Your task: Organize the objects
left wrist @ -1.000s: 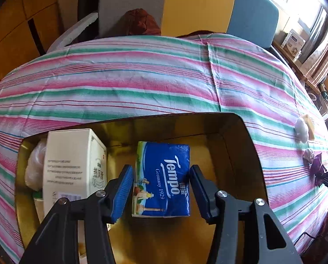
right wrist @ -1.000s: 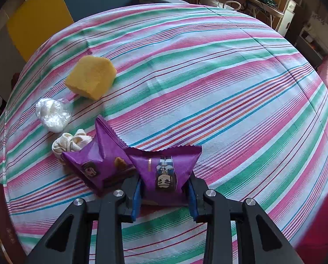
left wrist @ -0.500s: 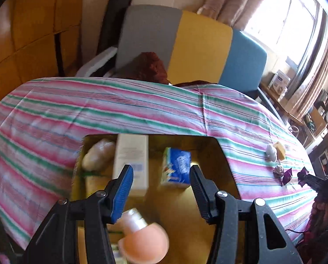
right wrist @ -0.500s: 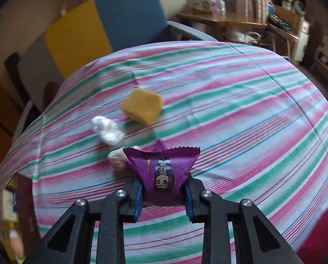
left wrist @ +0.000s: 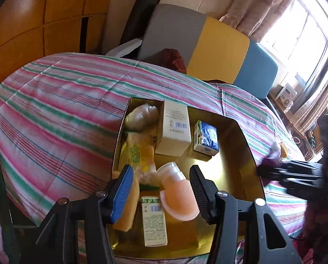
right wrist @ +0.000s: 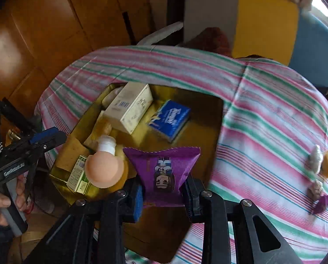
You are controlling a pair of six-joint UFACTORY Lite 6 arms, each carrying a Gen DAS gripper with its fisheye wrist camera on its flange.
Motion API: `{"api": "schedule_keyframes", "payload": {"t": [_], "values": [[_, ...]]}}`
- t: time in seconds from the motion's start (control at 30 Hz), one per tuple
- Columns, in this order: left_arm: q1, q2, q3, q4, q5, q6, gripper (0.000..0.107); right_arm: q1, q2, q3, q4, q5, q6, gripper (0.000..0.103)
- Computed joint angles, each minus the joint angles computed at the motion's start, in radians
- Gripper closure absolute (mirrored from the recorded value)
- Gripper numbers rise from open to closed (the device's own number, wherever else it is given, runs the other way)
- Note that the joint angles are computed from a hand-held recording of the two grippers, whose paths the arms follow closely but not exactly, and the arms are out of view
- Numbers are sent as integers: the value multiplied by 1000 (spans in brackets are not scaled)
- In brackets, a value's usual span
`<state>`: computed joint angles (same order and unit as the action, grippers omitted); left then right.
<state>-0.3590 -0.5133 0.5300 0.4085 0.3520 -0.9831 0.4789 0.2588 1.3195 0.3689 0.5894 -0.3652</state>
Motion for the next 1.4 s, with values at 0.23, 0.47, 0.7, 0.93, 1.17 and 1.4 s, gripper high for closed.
{"api": "schedule_keyframes", "payload": {"t": [0.23, 0.47, 0.7, 0.93, 1.17, 1.4], "values": [[104, -113, -115, -220, -23, 219, 53, 113, 342, 269, -133, 10, 219, 73], [159, -137, -159, -359, -41, 366, 53, 147, 481, 429, -223, 56, 343, 71], [151, -143, -162, -330, -38, 338, 53, 142, 530, 476, -206, 52, 358, 65], [55, -176, -144, -78, 26, 68, 53, 80, 338, 262, -16, -48, 183, 46], [-125, -130, -54, 160, 122, -177, 53, -29, 32, -44, 175, -120, -46, 38], [-346, 38, 107, 357, 223, -371, 53, -250, -206, -259, 293, -97, -254, 32]]}}
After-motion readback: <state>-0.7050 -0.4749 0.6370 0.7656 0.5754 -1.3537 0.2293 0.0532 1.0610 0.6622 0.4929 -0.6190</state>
